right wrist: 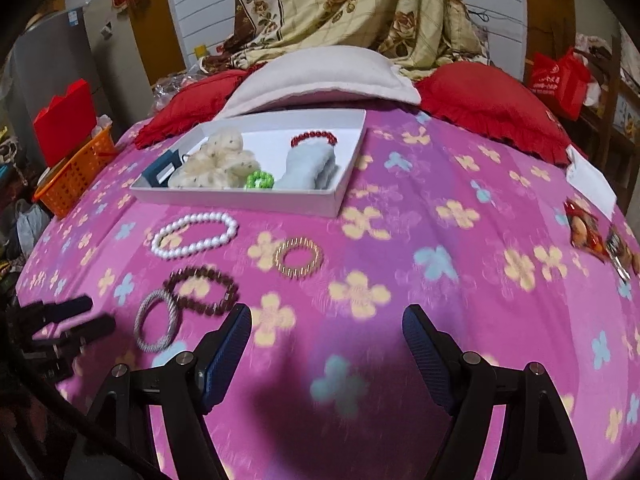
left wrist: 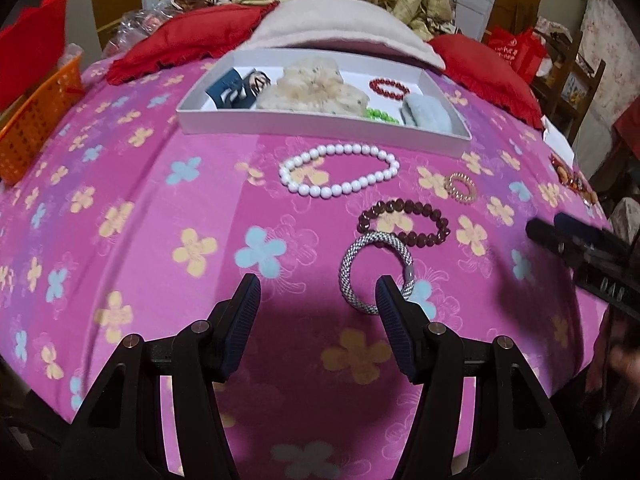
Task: Organize jewelry
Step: 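Grasp the silver mesh bangle with left tool while right tool grasps gold coil bracelet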
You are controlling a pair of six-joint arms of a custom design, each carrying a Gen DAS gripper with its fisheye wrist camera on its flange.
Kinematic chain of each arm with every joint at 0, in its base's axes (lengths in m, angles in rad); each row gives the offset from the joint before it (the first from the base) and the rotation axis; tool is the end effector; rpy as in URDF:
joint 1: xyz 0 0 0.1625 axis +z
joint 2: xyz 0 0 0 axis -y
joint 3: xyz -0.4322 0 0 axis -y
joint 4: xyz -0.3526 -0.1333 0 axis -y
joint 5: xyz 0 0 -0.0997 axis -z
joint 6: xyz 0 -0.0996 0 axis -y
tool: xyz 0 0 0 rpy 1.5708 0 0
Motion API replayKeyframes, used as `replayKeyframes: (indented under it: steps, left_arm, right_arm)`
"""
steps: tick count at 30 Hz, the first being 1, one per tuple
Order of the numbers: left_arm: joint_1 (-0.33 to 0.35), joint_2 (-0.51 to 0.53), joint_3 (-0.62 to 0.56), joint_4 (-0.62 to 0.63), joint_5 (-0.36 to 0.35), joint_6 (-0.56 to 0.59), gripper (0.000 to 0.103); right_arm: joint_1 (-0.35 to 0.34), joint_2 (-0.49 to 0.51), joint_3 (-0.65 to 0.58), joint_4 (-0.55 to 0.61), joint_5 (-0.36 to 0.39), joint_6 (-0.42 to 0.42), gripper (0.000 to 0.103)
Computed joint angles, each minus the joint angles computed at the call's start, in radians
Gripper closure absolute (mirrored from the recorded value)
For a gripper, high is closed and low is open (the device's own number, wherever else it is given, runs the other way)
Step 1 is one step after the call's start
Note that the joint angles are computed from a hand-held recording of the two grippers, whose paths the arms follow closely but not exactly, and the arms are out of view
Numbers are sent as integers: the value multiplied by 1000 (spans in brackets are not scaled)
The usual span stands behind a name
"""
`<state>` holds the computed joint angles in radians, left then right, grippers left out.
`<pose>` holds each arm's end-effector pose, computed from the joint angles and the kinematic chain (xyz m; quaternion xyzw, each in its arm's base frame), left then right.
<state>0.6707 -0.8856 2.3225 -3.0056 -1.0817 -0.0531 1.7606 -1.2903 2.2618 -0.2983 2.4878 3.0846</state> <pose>-0.2172 -0.4022 0.0596 0.3990 0.8844 -0.1102 0.2156 0.1106 -0.2880 0.1709 -0.0911 -0.8254 0.4147 0.3721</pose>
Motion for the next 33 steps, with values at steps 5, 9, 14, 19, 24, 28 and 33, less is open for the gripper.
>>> replayKeyframes:
  steps: [5, 9, 14, 19, 24, 28, 33]
  left_arm:
    - [15, 39, -31, 10, -10, 10, 43]
    - [24, 64, -54, 28, -7, 21, 43]
    - [31, 90, -83, 47, -39, 43, 43]
    - [28, 115, -98, 53, -39, 59, 56]
    - [39, 110, -117, 87, -71, 48, 90]
    - [45, 85, -110, 90, -97, 41, 93]
    - [39, 46, -92, 79, -107, 35, 94]
  right_arm:
    - [-82, 10, -59, 34, -63, -84, 49]
    - [-131, 34, -102, 46, -88, -151, 55]
    - [-170, 67, -135, 74, -98, -187, 67]
    - [-183, 73, -135, 45, -119, -253, 87]
    - [-182, 42, -117, 59, -149, -214, 93]
    - [-144, 10, -86, 44, -138, -190, 94]
    - [-102, -25, -59, 44, -141, -154, 94]
